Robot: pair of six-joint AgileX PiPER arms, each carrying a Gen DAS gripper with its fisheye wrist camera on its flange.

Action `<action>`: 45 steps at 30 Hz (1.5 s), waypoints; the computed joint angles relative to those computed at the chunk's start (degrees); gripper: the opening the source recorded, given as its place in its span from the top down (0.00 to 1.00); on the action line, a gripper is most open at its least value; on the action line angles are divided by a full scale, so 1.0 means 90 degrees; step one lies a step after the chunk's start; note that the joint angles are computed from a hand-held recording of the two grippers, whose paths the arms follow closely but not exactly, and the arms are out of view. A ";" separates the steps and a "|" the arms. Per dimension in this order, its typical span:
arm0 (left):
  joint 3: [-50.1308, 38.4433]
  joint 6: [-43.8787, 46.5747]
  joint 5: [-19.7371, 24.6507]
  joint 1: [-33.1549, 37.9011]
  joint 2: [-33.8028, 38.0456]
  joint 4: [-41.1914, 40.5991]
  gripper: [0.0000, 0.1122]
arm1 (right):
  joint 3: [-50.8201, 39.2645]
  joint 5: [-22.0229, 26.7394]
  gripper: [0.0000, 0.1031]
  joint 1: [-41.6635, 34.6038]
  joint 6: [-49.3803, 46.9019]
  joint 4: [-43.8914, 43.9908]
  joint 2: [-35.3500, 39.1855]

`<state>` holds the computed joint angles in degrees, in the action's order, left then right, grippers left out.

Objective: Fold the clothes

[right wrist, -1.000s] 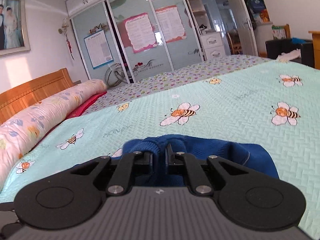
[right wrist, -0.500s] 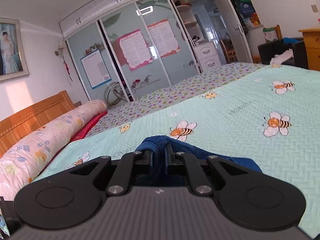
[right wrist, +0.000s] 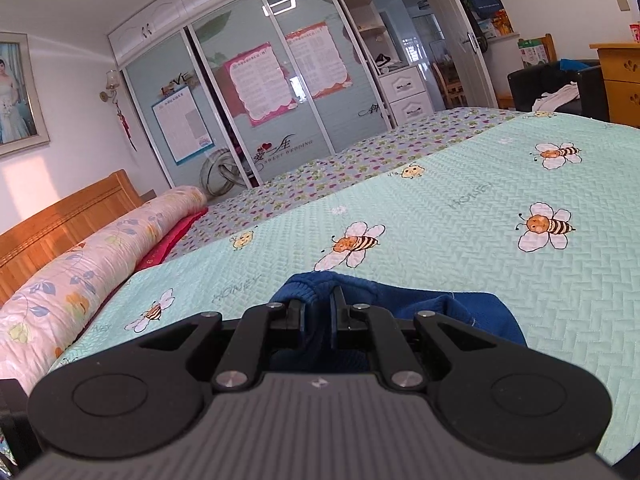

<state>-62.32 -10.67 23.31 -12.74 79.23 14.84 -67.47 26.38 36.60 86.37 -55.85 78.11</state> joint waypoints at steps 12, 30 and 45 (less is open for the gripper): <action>0.0010 0.0900 -0.0227 0.0115 0.0049 -0.0712 0.97 | -0.0076 0.0162 0.90 0.0277 -0.0011 -0.0064 -0.0148; 0.1621 0.4510 -0.0742 0.1635 -0.2077 -0.4585 0.97 | -0.0107 -0.0211 0.86 0.0529 -0.1178 0.0895 -0.0037; 0.1747 0.5517 0.0007 0.2442 -0.2195 -0.5623 0.97 | 0.0984 -0.0684 0.29 -0.0130 -0.3323 0.3871 -0.0754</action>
<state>-46.60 38.98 23.37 9.23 59.47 -35.76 -58.61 20.22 35.43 56.46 -21.01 71.32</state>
